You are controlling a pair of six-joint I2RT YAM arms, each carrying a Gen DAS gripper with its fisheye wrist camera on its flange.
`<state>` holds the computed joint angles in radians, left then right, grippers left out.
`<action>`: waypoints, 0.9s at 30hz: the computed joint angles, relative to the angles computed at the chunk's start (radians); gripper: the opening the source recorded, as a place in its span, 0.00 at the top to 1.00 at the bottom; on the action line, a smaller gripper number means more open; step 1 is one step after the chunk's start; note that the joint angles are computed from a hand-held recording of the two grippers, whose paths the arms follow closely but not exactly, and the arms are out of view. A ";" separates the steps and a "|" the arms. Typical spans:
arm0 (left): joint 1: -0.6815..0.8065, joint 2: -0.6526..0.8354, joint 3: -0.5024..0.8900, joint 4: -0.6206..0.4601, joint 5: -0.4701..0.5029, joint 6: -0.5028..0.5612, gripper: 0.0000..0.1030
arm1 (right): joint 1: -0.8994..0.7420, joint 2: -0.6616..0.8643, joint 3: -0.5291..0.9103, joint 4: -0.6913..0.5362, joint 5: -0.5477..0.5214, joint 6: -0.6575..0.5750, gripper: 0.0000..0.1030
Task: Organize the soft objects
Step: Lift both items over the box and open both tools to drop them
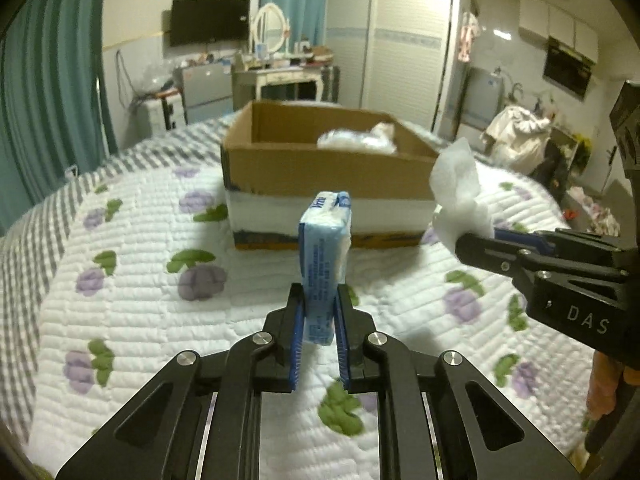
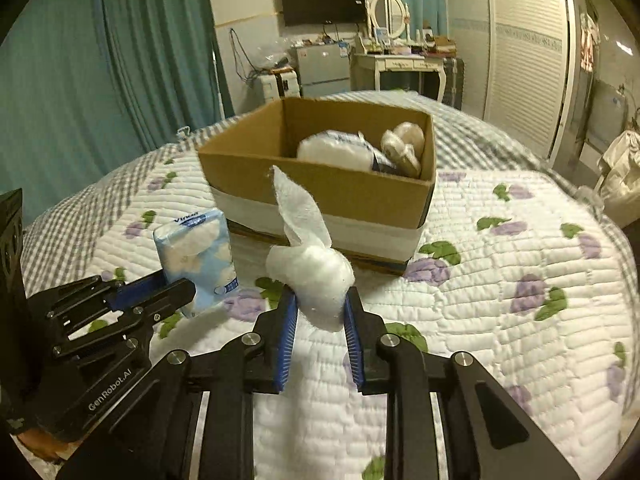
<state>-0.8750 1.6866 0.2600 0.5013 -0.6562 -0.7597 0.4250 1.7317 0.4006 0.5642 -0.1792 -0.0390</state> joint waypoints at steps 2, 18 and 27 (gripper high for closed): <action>-0.021 -0.089 0.008 -0.099 -0.033 -0.004 0.87 | -0.015 -0.094 -0.029 -0.048 -0.013 -0.018 0.78; 0.106 -0.470 0.182 -0.409 -0.100 0.244 0.87 | -0.094 -0.447 0.242 -0.456 -0.063 -0.123 0.78; 0.333 -0.182 0.346 -0.184 0.051 0.453 0.87 | -0.061 -0.131 0.548 -0.401 -0.039 -0.106 0.78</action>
<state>-0.5424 1.5042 0.6060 0.3173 -0.6055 -0.3066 0.3636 1.6011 0.9490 0.1635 -0.2179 -0.1448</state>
